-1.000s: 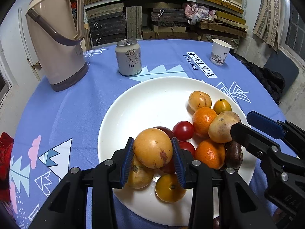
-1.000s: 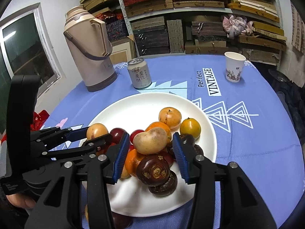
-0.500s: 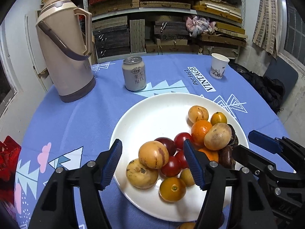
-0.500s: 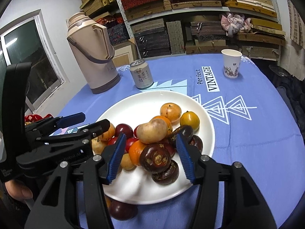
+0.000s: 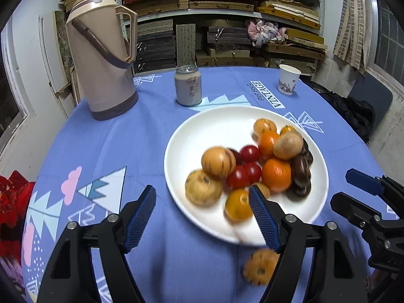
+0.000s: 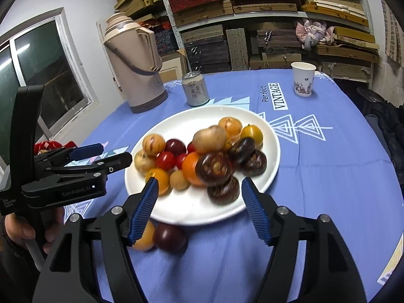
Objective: Organize fruits
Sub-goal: 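Grasp a dark red plum with the right tool while the left tool grasps a speckled pear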
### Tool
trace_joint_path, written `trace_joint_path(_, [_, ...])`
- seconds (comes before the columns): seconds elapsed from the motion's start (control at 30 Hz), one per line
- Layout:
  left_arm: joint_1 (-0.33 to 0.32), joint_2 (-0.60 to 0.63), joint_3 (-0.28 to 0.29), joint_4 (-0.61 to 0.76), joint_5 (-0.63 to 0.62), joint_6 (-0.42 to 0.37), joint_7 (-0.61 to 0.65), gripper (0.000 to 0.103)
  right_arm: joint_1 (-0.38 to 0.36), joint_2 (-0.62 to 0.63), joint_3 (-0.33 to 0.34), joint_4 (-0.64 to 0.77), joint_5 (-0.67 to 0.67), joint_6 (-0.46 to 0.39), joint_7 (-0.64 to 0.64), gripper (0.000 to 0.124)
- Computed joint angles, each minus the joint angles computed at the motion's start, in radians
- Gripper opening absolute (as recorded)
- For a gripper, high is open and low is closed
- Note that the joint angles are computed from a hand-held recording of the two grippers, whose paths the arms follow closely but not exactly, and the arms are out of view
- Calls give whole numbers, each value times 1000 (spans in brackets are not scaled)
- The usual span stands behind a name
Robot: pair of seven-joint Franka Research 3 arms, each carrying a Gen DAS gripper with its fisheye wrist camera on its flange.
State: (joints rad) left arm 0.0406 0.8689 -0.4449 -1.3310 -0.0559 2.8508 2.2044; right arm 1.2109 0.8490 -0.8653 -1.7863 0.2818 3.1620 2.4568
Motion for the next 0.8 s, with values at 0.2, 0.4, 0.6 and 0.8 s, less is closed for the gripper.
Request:
trace_joint_path(0.2, [75, -48, -56, -144, 1, 67, 62, 84, 33, -11, 6, -21, -18, -32, -1, 69])
trace_joint_path(0.4, [118, -53, -80, -197, 12, 83, 91, 85, 10, -32, 60, 15, -144, -156, -39, 69])
trace_joint_path(0.6, [126, -23, -66, -166, 4, 39, 72, 86, -87, -49, 168, 68, -226, -228, -59, 61])
trace_joint_path(0.8, [118, 4, -51, -115, -24, -7, 64, 86, -195, -28, 269, 167, -286, -291, -64, 61])
